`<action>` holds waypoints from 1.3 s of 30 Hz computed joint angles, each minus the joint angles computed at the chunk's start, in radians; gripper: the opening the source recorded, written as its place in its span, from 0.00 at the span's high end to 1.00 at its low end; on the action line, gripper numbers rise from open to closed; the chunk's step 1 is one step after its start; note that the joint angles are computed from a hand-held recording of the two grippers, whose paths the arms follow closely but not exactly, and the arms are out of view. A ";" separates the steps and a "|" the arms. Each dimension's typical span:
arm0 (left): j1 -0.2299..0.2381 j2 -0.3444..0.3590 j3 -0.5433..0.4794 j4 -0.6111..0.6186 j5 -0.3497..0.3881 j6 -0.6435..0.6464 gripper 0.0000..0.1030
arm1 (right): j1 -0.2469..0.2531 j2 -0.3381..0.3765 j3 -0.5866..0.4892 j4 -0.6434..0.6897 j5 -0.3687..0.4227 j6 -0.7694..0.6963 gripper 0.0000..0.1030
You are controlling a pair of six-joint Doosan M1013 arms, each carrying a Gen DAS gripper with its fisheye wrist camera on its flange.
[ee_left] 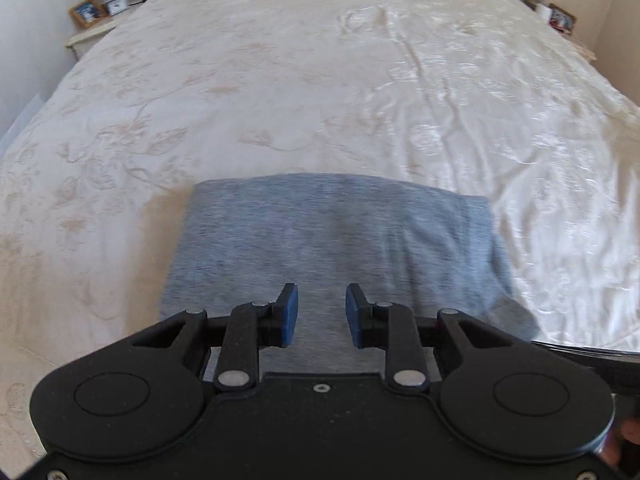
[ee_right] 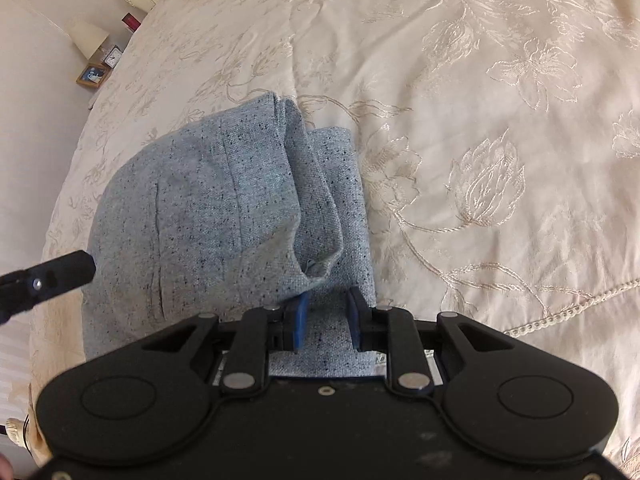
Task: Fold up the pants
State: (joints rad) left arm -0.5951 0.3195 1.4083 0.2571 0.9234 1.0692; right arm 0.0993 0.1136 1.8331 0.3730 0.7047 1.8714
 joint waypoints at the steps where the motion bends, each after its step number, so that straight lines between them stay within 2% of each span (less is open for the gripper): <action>1: 0.011 0.010 -0.005 0.005 0.021 -0.005 0.65 | 0.000 0.000 0.000 -0.001 -0.002 0.001 0.77; 4: 0.039 0.048 -0.018 0.004 0.102 0.000 0.65 | -0.003 -0.013 0.004 -0.032 -0.005 0.030 0.75; 6: 0.071 0.084 -0.035 -0.072 0.193 0.040 0.65 | -0.005 -0.030 0.008 -0.082 -0.008 0.085 0.75; 7: 0.086 0.090 -0.030 -0.112 0.201 0.039 0.62 | -0.003 -0.036 0.011 -0.106 -0.018 0.115 0.75; 9: 0.112 0.080 -0.007 -0.173 0.165 0.003 0.61 | 0.000 -0.053 0.023 -0.143 -0.059 0.169 0.74; 11: 0.124 0.074 -0.005 -0.205 0.162 -0.013 0.61 | -0.003 -0.063 0.032 -0.128 -0.109 0.177 0.74; 17: 0.101 0.075 -0.016 -0.152 0.193 0.029 0.61 | 0.014 -0.055 0.019 -0.089 -0.176 0.115 0.70; 24: 0.055 0.081 -0.040 -0.054 0.249 0.076 0.61 | 0.054 0.017 -0.052 -0.145 -0.066 0.070 0.68; 32: 0.047 0.083 -0.056 -0.061 0.274 0.100 0.61 | 0.050 0.025 -0.052 -0.114 -0.050 0.034 0.69; 34: 0.062 0.078 -0.058 -0.074 0.280 0.117 0.61 | 0.045 0.022 -0.052 -0.080 -0.043 -0.006 0.75; 35: 0.064 0.076 -0.058 -0.078 0.280 0.125 0.61 | 0.041 0.020 -0.051 -0.057 -0.039 -0.031 0.91; 39: 0.074 0.070 -0.055 -0.076 0.272 0.161 0.61 | 0.037 -0.005 -0.038 -0.018 -0.048 -0.048 0.93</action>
